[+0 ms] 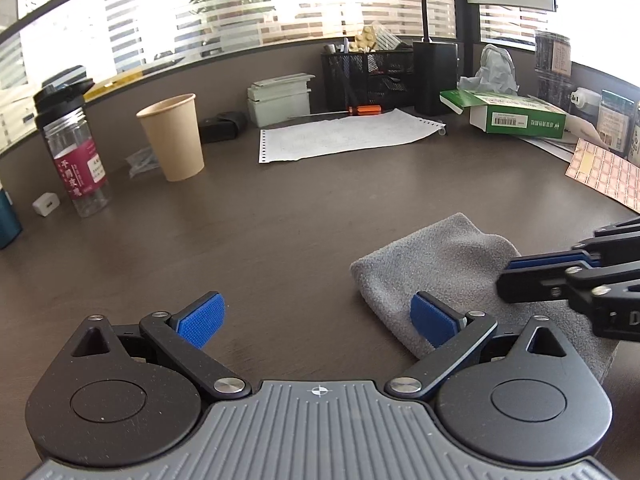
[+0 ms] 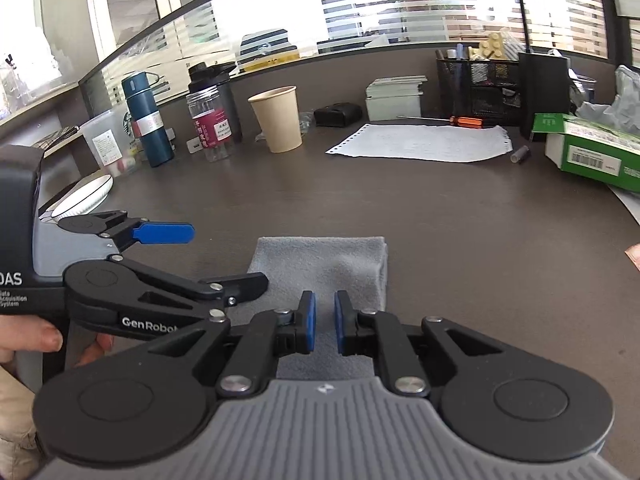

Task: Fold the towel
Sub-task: 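Open and close the right gripper along the fold to smooth it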

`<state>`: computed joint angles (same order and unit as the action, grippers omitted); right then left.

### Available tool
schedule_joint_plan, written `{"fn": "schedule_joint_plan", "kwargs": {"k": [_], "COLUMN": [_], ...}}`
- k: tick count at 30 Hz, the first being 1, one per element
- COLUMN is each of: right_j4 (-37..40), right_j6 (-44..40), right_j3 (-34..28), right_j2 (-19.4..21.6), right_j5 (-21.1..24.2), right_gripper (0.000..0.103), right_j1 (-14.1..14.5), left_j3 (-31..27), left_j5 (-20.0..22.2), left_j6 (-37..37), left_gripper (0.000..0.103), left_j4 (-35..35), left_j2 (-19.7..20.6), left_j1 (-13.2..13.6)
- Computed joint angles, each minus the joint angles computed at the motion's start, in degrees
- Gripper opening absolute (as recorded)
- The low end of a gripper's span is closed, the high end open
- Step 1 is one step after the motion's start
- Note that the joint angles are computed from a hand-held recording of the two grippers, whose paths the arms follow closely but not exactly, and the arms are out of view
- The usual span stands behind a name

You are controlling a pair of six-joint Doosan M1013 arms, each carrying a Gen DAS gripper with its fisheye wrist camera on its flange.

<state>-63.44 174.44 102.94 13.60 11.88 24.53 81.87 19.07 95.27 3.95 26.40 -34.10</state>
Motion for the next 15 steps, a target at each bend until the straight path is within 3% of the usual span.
{"fn": "schedule_joint_plan", "kwargs": {"k": [4, 9, 13, 15], "right_j4": [-5.09, -6.67, -14.38, -15.41], "right_j6": [6.52, 7.70, 14.09, 13.34], "right_j3": [1.89, 2.20, 2.86, 2.77], "right_j2": [-1.22, -1.91, -2.61, -2.53], "right_j5": [-0.40, 2.55, 4.84, 4.68], "right_gripper": [0.014, 0.014, 0.014, 0.014], "right_j1": [-0.25, 0.53, 1.81, 2.44], "left_j3": [0.30, 1.63, 2.81, 2.70], "left_j5": [-0.60, -2.69, -5.00, -5.33], "left_j6": [-0.19, -3.19, 0.81, 0.95], "left_gripper": [0.102, 0.102, 0.102, 0.102], "left_j4": [0.50, 3.54, -1.35, -1.97], "left_j2": [-0.13, -1.07, -2.30, -2.45], "left_j1": [-0.04, -0.26, -0.05, -0.06]}}
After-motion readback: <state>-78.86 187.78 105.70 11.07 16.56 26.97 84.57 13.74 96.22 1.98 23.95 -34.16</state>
